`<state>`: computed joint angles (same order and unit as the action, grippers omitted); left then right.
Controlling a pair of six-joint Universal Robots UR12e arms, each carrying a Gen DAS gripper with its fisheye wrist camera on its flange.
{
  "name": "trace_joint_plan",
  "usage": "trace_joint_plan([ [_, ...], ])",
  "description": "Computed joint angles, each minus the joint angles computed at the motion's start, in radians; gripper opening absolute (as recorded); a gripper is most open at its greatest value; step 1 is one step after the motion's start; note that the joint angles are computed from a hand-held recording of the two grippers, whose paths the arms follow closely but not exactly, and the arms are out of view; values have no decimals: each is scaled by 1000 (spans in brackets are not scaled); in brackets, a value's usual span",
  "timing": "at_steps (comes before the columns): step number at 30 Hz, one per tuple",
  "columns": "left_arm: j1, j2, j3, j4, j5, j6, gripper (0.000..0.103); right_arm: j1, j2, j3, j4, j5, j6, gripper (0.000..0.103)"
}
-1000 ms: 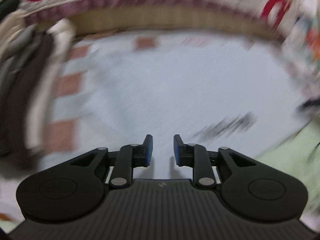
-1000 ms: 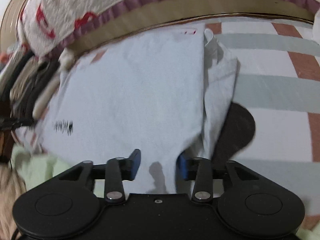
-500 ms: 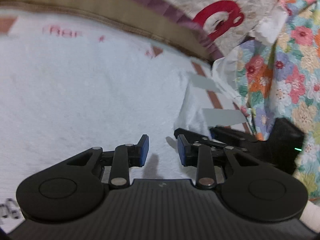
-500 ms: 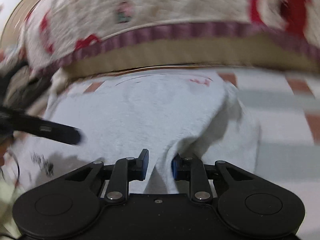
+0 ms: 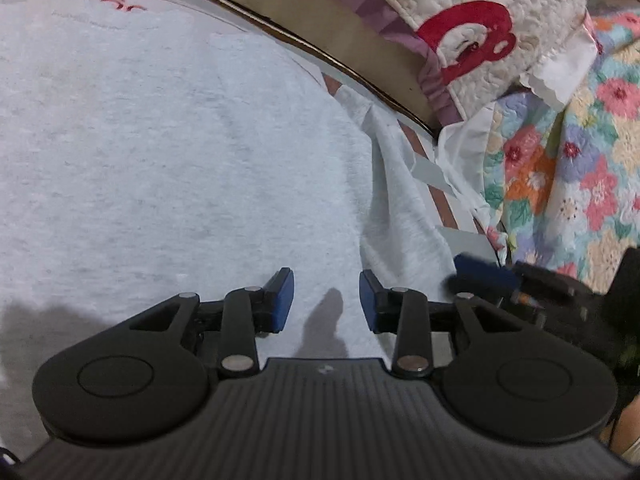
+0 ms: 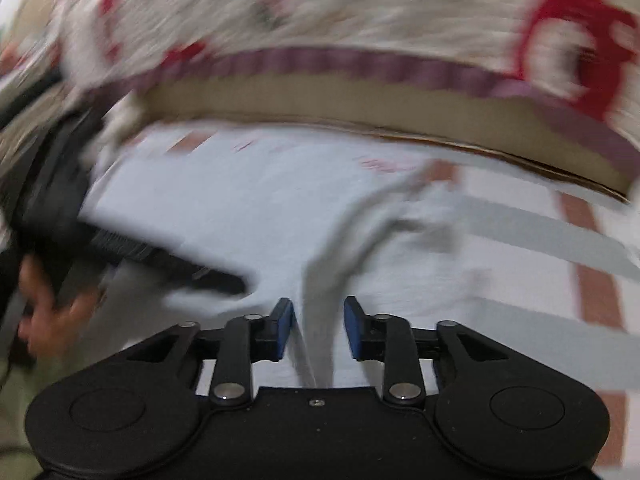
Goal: Fold clothes
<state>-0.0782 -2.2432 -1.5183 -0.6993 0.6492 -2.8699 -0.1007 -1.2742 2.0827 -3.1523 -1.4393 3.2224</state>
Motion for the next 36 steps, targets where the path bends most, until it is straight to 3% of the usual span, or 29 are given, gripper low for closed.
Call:
trace_joint_plan([
  [3, -1, 5, -4, -2, 8, -3, 36, -15, -3, 12, 13, -89, 159, 41],
  [6, 1, 9, -9, -2, 10, -6, 37, -30, 4, 17, 52, -94, 280, 52],
  [9, 3, 11, -12, 11, 14, -15, 37, -26, 26, 5, 82, -39, 264, 55],
  [12, 3, 8, -12, 33, 18, -15, 36, 10, 61, -16, 65, -99, 202, 65],
  [14, 5, 8, -11, 25, 15, -12, 36, 8, 84, -22, 4, -107, 227, 65],
  [16, 5, 11, -13, 19, 19, -7, 36, -2, 109, -27, -72, -100, 280, 46],
  [17, 5, 14, -15, 17, 23, -1, 36, -7, 122, -30, -109, -97, 307, 16],
  [18, 5, 16, -16, 15, 27, 3, 36, -11, 136, -34, -148, -95, 334, 8],
  [20, 6, 19, -17, 6, 32, 9, 36, -15, 139, -5, -300, -126, 420, 6],
  [23, 6, 20, -14, -8, 37, 26, 36, -2, 105, 38, -352, -272, 456, 3],
  [28, 6, 15, -11, -4, 27, 11, 36, -17, 76, 70, -214, -378, 542, 3],
  [32, 9, 15, -11, -14, 19, 14, 37, 11, 64, 59, -60, -462, 519, 5],
  [34, 9, 16, -9, -22, 20, 22, 37, 21, 52, 50, 7, -503, 549, 5],
  [36, 8, 17, -10, -23, 22, 25, 37, 33, 39, 30, 108, -562, 593, 17],
])
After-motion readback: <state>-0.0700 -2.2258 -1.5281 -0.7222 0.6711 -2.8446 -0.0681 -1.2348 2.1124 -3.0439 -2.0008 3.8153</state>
